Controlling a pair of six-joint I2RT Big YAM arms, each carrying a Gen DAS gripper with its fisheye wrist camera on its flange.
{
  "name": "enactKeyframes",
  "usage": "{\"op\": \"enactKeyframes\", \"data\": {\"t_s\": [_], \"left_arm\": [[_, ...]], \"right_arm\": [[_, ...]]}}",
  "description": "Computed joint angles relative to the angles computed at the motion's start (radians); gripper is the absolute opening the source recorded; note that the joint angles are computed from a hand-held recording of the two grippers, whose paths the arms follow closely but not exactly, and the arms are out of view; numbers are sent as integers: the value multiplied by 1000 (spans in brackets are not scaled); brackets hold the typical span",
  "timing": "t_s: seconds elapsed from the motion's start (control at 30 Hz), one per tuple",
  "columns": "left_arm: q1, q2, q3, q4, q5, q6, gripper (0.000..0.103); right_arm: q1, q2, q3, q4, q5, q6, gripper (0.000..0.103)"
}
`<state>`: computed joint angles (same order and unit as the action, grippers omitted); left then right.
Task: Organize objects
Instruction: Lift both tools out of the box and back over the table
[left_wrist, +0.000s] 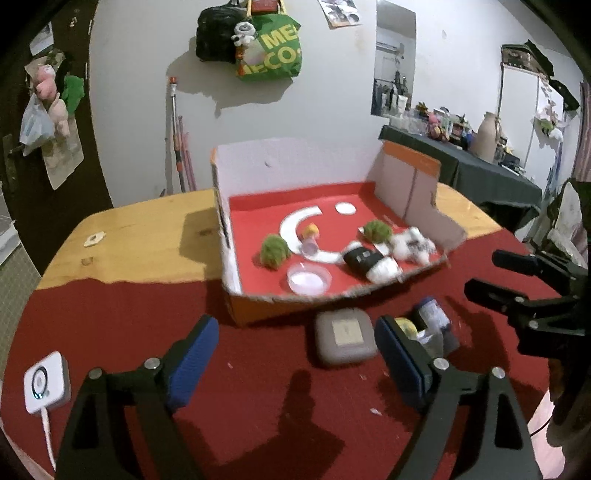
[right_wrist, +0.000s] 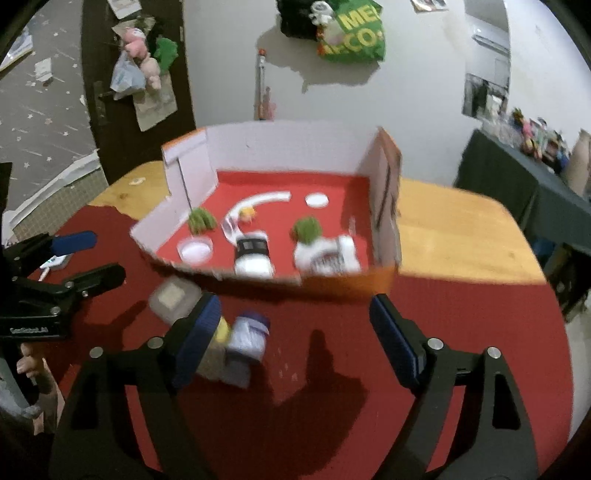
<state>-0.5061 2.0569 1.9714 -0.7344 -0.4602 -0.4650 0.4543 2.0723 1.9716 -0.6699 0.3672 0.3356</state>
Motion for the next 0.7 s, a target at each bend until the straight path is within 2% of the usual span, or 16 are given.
{"op": "enactKeyframes", "data": {"t_s": [0.2,0.3,0.5,0.7], "left_arm": [[-7,32,8,-18,64,-20,88],[-10,50,19,-28,70,-15,88],[-5,66,18,-34,91,-48,88],[3,77,25,-47,108,-59,88]], "right_arm": [[4,3,-54,27,7,36,83],[8,-1,-74,30,7,36,83],[10,15,-58,13,-28,14,83],[22,32,-33,-28,13,-14,83]]}}
